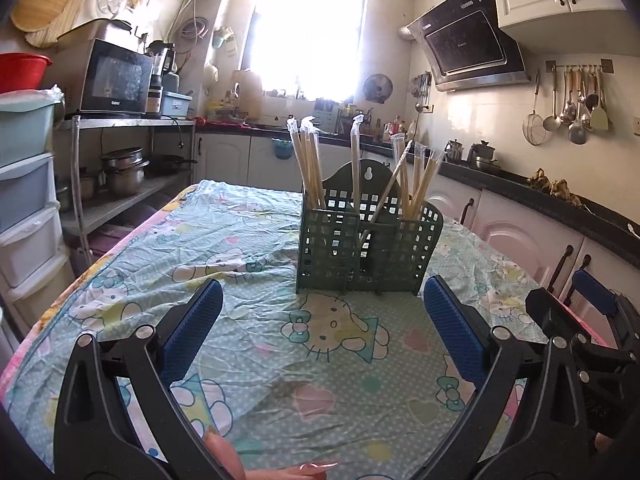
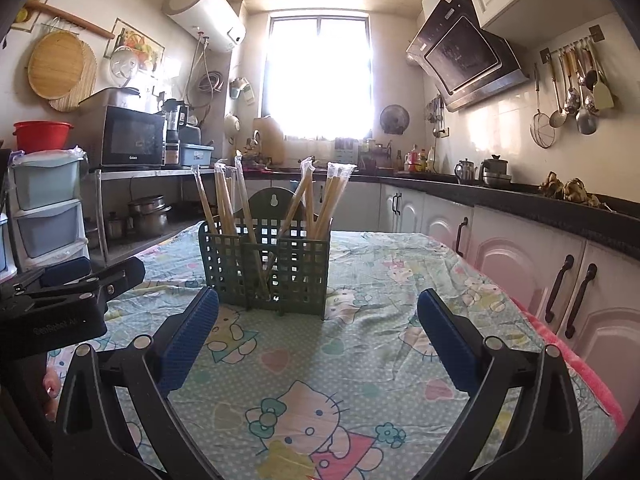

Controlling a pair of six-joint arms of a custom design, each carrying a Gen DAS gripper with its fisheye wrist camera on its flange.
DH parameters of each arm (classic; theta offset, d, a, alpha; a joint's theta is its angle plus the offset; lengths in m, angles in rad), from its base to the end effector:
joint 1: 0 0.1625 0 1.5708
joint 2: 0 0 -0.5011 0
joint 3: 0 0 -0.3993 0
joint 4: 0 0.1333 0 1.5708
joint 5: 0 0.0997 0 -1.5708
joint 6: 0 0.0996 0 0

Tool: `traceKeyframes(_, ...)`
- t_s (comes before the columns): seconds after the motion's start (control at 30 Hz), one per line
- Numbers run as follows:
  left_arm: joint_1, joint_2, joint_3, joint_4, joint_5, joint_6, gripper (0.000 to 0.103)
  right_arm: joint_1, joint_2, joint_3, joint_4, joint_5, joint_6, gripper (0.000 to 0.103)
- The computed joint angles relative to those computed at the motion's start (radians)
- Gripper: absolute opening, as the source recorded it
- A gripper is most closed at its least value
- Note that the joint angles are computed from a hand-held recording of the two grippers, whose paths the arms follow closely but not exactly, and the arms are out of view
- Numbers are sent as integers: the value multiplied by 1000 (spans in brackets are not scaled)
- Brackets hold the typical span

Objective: Organize utensils

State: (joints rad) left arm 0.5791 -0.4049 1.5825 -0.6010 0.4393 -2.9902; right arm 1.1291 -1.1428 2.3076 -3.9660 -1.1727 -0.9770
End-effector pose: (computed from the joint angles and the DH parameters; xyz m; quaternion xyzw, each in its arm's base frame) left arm -0.3755 -0.5125 -0.1156 0.1864 0.7624 -0.5597 0.2660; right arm -0.0521 -0.5124 0.3149 0.3218 -0.7418 0.5344 0.2459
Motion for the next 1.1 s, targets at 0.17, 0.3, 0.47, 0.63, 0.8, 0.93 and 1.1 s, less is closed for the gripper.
traceKeyframes(0.17,1,0,-2,10,3,-12,93,1,1,-1,1,0,-2,97)
traceKeyframes(0.3,0,-2,1,12,5,-18,93,1,3,-2,1,-3,-3,97)
traceKeyframes(0.47,-1,-4,1,6,5,-8,93,2,3,-2,4,-5,-4,97)
traceKeyframes(0.63,-2,-4,0,12,7,-16,93,3,6,-4,4,-9,-4,97)
traceKeyframes(0.8,-2,-3,-1,12,6,-13,93,3,6,-5,6,-9,-5,97)
traceKeyframes(0.93,-1,-4,2,10,7,-13,93,2,5,-4,6,-8,-5,97)
traceKeyframes(1.1,-2,-4,1,8,6,-12,93,3,6,-5,6,-10,-4,97)
